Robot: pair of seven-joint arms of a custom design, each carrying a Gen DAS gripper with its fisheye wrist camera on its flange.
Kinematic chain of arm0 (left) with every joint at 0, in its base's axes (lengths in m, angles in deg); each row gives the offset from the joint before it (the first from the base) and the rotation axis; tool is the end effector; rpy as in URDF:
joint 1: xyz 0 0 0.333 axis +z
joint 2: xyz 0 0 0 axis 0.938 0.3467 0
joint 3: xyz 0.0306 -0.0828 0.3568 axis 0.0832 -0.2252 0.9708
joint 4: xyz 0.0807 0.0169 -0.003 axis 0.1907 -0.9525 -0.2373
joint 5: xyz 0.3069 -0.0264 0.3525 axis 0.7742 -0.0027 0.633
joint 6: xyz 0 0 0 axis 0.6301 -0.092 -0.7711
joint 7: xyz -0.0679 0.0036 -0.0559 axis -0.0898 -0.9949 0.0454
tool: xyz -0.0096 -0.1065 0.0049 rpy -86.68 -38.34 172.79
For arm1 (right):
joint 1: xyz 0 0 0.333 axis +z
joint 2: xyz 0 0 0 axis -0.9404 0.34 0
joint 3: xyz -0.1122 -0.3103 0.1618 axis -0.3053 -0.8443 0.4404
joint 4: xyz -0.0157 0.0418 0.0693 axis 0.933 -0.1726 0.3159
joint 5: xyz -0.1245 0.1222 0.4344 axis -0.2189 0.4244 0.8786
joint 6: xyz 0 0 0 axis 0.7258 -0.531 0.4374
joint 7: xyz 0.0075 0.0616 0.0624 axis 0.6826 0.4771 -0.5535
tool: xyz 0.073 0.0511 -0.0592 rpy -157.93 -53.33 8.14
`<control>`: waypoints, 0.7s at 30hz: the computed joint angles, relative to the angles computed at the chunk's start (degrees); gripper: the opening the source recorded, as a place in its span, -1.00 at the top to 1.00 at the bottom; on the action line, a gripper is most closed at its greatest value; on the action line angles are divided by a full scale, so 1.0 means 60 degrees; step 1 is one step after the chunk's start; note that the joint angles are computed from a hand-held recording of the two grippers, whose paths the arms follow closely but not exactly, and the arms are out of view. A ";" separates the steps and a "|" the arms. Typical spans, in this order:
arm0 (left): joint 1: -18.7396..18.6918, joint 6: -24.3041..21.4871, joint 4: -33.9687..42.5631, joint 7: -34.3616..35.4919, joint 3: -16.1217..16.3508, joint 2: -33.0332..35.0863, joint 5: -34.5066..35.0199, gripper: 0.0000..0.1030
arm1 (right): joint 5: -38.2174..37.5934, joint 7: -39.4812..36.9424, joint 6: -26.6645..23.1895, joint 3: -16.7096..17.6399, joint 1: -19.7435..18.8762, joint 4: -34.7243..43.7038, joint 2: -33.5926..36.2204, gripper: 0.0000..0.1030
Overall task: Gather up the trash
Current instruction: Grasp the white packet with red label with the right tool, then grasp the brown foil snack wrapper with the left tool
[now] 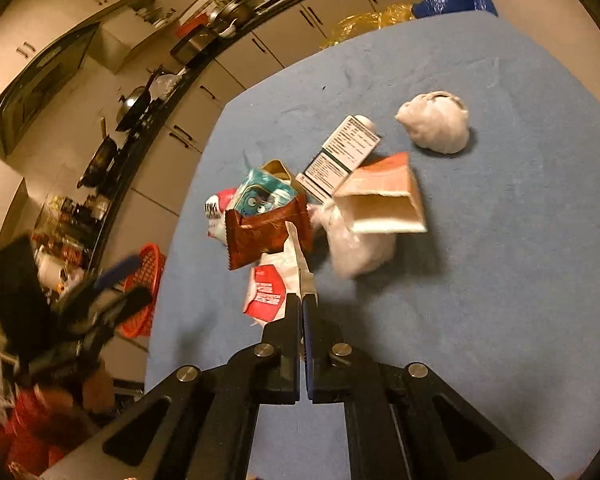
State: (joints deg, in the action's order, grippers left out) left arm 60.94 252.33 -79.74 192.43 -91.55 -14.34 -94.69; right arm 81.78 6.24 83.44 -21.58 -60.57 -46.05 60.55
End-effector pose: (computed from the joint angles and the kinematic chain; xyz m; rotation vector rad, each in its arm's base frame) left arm 0.6047 -0.1811 0.4583 -1.5650 2.2090 -0.9011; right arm 0.5884 0.0739 0.4158 -1.7173 1.6923 0.0828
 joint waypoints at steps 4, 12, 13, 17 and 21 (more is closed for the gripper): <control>-0.0010 -0.0229 0.0377 0.0255 -0.0110 0.0401 -0.0053 -0.46 | -0.0074 0.0335 0.0159 -0.0173 -0.0117 -0.0695 -0.0605 0.97; 0.0086 -0.0598 0.0919 0.0587 -0.0375 0.0981 -0.0259 -0.46 | -0.0538 0.1440 0.0905 -0.0626 -0.0324 -0.1529 -0.1347 0.97; 0.0110 -0.0642 0.0990 0.0511 -0.0399 0.1063 -0.0254 -0.46 | -0.0632 0.1570 0.0964 -0.0664 -0.0333 -0.1597 -0.1405 0.97; 0.0126 -0.0756 0.1241 0.0331 -0.0515 0.1406 0.0061 -0.46 | -0.0811 0.1726 0.1035 -0.0809 -0.0285 -0.1738 -0.1505 0.97; -0.0058 -0.0873 0.1514 -0.0508 -0.0446 0.1820 0.1247 -0.46 | -0.0929 0.1758 0.0986 -0.0912 -0.0243 -0.1813 -0.1598 0.97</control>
State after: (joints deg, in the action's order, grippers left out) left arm 60.58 247.09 -70.65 189.38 -94.22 -3.42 -87.21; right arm 76.20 16.79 89.36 -27.06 -62.02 -56.93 50.96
